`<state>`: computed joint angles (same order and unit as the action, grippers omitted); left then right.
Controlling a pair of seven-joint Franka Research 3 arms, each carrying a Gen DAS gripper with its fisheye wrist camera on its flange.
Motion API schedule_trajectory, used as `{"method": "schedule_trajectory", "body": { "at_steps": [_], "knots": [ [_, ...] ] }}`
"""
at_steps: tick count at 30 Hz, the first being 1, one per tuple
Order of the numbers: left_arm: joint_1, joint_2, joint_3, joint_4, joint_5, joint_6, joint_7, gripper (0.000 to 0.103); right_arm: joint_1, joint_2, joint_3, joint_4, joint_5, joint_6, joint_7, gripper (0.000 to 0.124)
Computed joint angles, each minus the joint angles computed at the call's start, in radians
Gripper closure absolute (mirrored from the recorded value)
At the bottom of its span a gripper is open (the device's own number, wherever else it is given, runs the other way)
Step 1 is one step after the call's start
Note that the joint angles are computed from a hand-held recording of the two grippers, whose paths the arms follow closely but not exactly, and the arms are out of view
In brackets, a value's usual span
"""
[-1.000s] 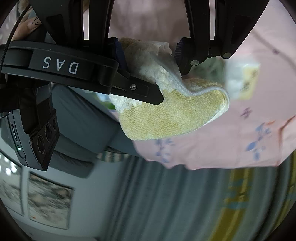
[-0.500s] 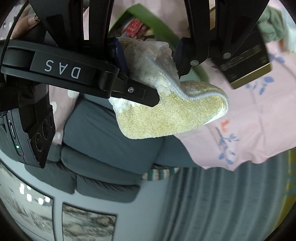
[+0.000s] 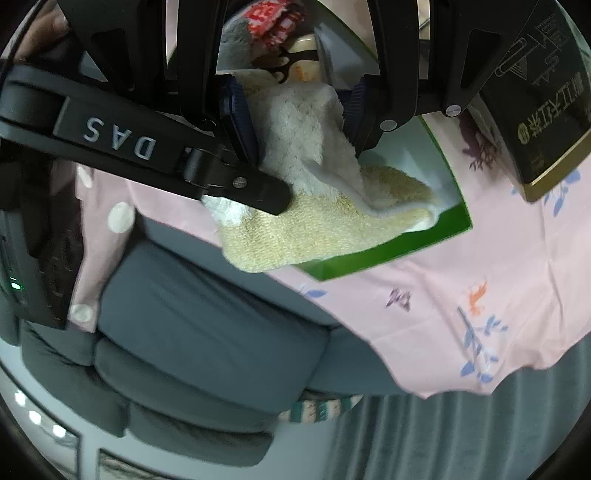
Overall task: Organize soft objects
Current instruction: 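Carry the cream-and-yellow towel over the green box with the right gripper, then lower the towel into the box and open the right gripper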
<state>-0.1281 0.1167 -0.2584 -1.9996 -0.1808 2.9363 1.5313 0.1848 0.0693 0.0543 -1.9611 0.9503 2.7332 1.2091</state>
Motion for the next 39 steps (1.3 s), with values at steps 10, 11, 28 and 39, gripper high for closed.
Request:
{"method": "schedule_trajectory", "body": {
  "at_steps": [10, 11, 28, 39],
  "knots": [
    [-0.038, 0.066, 0.052, 0.094, 0.24, -0.15, -0.259, 0.058, -0.008, 0.034, -0.016, 0.007, -0.19, -0.011, 0.2, 0.092],
    [-0.036, 0.074, 0.05, 0.104, 0.245, -0.161, -0.264, 0.058, -0.01, 0.036, -0.016, 0.007, -0.202, -0.015, 0.213, 0.092],
    [-0.033, 0.079, 0.045, 0.105, 0.297, -0.17, -0.315, 0.058, -0.017, 0.048, -0.009, 0.017, -0.286, -0.007, 0.28, 0.091],
    [-0.033, -0.024, 0.054, 0.01, 0.337, -0.114, -0.352, 0.054, -0.003, 0.006, -0.015, -0.027, -0.371, 0.041, 0.31, 0.068]
  ]
}}
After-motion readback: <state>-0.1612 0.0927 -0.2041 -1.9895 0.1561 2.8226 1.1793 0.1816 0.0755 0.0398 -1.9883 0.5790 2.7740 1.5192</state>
